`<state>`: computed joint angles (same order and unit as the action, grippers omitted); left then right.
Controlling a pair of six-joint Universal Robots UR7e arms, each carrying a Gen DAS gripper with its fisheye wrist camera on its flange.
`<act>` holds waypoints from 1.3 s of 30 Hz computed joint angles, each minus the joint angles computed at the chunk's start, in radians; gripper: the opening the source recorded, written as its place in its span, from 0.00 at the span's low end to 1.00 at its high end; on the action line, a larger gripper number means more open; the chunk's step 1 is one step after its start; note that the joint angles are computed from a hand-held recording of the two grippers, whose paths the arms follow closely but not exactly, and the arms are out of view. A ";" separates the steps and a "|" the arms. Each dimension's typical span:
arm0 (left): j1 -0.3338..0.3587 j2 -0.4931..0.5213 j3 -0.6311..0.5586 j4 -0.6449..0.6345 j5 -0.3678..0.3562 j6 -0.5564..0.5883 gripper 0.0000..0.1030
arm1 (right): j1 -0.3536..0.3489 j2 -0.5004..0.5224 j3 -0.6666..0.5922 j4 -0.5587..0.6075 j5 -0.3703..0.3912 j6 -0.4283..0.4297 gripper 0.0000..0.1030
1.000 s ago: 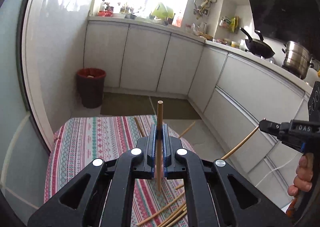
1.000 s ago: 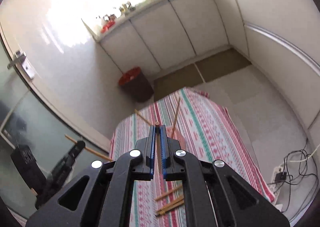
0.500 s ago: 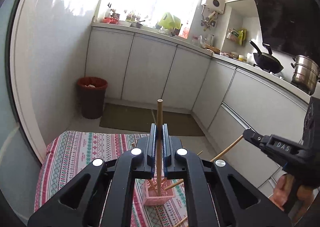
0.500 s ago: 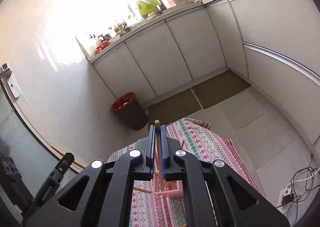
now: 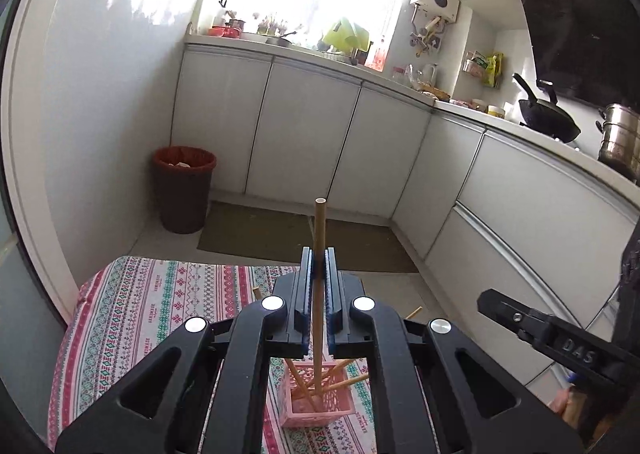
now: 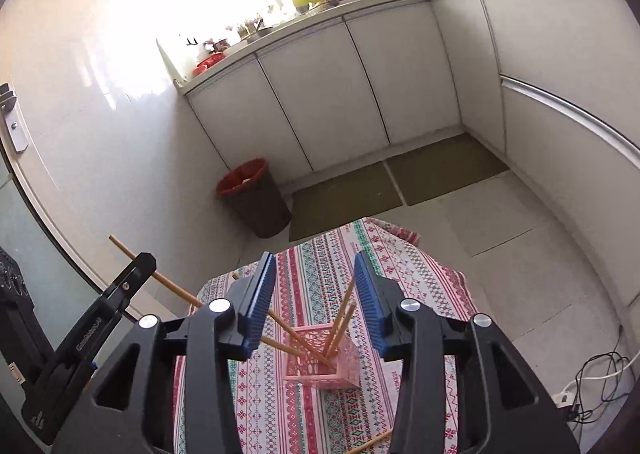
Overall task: Organize utensils
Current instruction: 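Open the left gripper to drop the chopstick into the holder, then move the left gripper back toward the remaining chopsticks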
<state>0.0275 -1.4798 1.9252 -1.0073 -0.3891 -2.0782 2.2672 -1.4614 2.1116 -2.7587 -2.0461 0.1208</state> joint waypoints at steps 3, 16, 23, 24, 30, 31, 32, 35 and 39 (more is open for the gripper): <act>0.031 -0.002 0.046 -0.138 -0.026 0.102 0.06 | 0.005 -0.002 0.007 0.006 -0.033 -0.010 0.46; -0.021 0.112 -0.088 0.282 -0.139 -0.242 0.75 | 0.076 0.031 0.032 -0.047 -0.288 -0.045 0.67; -0.057 0.131 -0.101 0.319 -0.207 -0.260 0.88 | 0.121 0.040 0.049 -0.085 -0.380 -0.079 0.78; -0.059 0.131 -0.103 0.319 -0.212 -0.258 0.89 | 0.128 0.043 0.052 -0.097 -0.393 -0.092 0.80; -0.070 0.147 -0.125 0.347 -0.235 -0.255 0.93 | 0.159 0.063 0.081 -0.147 -0.483 -0.160 0.91; -0.074 0.148 -0.126 0.350 -0.240 -0.258 0.93 | 0.161 0.061 0.085 -0.149 -0.491 -0.155 0.92; -0.077 0.151 -0.127 0.358 -0.246 -0.263 0.93 | 0.163 0.058 0.091 -0.154 -0.501 -0.149 0.92; -0.083 0.155 -0.132 0.367 -0.260 -0.258 0.93 | 0.167 0.045 0.111 -0.179 -0.524 -0.136 0.93; -0.085 0.155 -0.128 0.361 -0.277 -0.241 0.93 | 0.158 0.000 0.131 -0.116 -0.513 -0.071 0.93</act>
<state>-0.0578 -1.3249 1.7967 -0.6464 -0.6665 -2.3189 2.4252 -1.4617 2.2422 -2.8750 -2.5590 0.0503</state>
